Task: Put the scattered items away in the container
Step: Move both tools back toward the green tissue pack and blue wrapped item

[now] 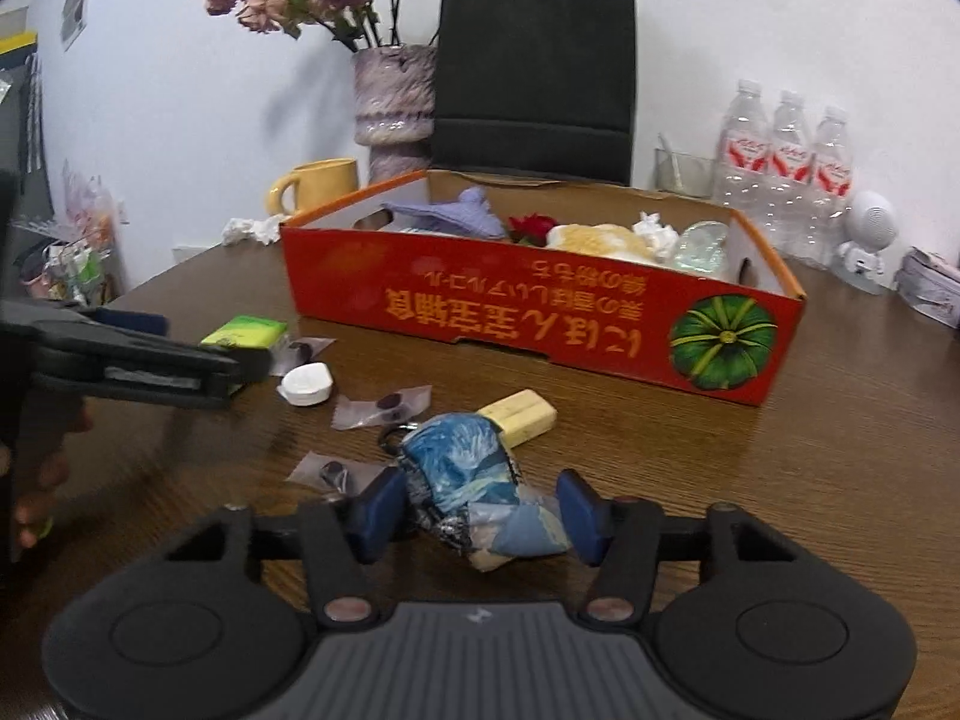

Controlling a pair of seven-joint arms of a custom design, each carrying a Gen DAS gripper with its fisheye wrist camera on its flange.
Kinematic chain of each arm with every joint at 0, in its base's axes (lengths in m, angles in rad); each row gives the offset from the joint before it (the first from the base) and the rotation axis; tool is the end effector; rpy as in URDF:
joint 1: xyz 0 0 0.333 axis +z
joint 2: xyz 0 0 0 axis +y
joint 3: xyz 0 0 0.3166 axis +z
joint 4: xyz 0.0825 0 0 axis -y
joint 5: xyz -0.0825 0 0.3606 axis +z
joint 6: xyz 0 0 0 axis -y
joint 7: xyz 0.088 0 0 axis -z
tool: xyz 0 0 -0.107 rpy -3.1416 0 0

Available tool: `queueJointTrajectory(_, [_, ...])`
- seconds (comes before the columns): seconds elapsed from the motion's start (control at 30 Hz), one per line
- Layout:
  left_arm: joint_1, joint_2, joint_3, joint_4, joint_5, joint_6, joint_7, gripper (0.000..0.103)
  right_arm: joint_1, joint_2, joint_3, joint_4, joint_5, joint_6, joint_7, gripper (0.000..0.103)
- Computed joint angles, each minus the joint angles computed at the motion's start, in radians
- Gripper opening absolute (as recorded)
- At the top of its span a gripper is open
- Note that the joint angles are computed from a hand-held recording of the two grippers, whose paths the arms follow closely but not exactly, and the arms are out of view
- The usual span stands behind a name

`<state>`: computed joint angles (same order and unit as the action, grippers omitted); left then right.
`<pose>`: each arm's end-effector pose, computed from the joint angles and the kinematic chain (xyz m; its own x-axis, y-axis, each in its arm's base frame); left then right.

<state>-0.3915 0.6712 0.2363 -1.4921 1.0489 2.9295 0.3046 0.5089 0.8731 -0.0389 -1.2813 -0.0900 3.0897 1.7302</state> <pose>0.6989 -0.2057 0.3558 0.0795 -0.9937 -0.0784 -0.5944 0.0159 -0.8040 0.6869 0.3700 0.3504 0.4249 -0.9050 -0.0234 -0.5447 -0.2349 -0.8051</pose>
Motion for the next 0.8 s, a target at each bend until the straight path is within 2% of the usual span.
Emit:
queueJointTrajectory(0.07, [0.002, 0.009, 0.001, 0.013, -0.007, -0.008, -0.002, 0.079, -0.022, 0.002, 0.035, 0.005, 0.002, -0.001, -0.023, 0.036])
queueJointTrajectory(0.1, [0.011, 0.009, -0.009, 0.013, -0.021, -0.008, 0.01, 0.066, -0.031, 0.002, 0.049, 0.006, 0.007, -0.003, -0.03, 0.029])
queueJointTrajectory(0.17, [0.037, 0.008, -0.04, 0.009, -0.063, -0.007, 0.063, 0.051, -0.042, -0.011, 0.064, -0.02, 0.018, 0.023, -0.037, 0.024])
queueJointTrajectory(0.2, [0.04, 0.004, -0.042, 0.002, -0.074, -0.002, 0.078, 0.047, -0.051, -0.018, 0.075, -0.034, 0.025, 0.036, -0.041, 0.022])
queueJointTrajectory(0.33, [-0.002, -0.019, 0.013, -0.042, -0.045, 0.032, 0.037, 0.046, -0.077, -0.046, 0.106, -0.088, 0.048, 0.094, -0.057, 0.02])
queueJointTrajectory(0.5, [-0.073, -0.069, 0.112, -0.11, 0.105, 0.103, -0.141, 0.046, -0.071, -0.088, 0.09, -0.165, 0.079, 0.161, -0.04, 0.02])
queueJointTrajectory(0.7, [-0.09, -0.135, 0.134, -0.143, 0.307, 0.141, -0.342, 0.046, -0.067, -0.128, 0.075, -0.221, 0.096, 0.22, -0.026, 0.02])
queueJointTrajectory(0.8, [-0.089, -0.153, 0.134, -0.104, 0.416, 0.165, -0.425, 0.046, -0.074, -0.129, 0.071, -0.186, 0.096, 0.226, -0.03, 0.02])
